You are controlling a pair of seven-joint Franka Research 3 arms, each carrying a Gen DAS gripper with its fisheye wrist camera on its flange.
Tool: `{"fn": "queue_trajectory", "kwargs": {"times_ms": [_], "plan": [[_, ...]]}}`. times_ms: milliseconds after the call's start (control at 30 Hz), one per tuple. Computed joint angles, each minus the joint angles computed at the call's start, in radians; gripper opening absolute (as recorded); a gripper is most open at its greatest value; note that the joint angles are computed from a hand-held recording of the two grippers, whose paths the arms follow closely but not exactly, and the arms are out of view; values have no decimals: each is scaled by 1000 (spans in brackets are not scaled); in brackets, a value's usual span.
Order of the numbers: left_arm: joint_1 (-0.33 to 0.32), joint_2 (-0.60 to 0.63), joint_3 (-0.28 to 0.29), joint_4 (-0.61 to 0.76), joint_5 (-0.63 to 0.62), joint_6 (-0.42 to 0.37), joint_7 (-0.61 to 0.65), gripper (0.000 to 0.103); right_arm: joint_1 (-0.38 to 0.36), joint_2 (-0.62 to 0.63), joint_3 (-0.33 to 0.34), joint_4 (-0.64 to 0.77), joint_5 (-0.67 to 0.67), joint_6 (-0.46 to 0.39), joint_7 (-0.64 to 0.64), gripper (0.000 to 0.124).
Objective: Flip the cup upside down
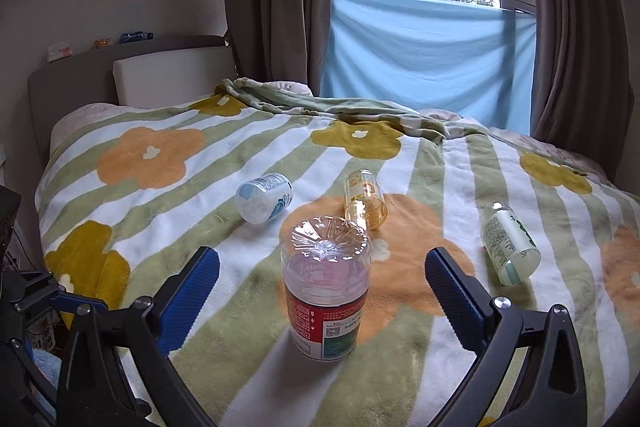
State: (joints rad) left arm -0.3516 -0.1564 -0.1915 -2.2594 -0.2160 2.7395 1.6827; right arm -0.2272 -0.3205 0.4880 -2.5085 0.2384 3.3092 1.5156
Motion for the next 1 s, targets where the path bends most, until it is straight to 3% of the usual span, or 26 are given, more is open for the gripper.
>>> {"fn": "queue_trajectory", "kwargs": {"times_ms": [100,267,533,600,733,833,1000], "plan": [[0,-54,-10,-16,33,19,-29,103,6,-128,-8,-32,-4,-53,18,103],[17,-163,-23,-50,147,85,-160,103,-10,-398,-16,-64,-42,-240,116,103],[150,-339,-111,-136,374,271,-484,103,-132,-762,57,-131,-132,-462,375,103],[167,-377,-122,-161,411,316,-524,103,-140,-815,62,-141,-149,-516,431,103],[302,-472,-231,-213,508,387,-646,103,-154,-895,82,-163,-183,-580,542,103],[296,-491,-220,-245,542,442,-685,103,-156,-930,94,-183,-216,-585,603,103],[308,-500,-224,-246,594,449,-734,103,-144,-960,97,-205,-291,-597,654,103]]}}
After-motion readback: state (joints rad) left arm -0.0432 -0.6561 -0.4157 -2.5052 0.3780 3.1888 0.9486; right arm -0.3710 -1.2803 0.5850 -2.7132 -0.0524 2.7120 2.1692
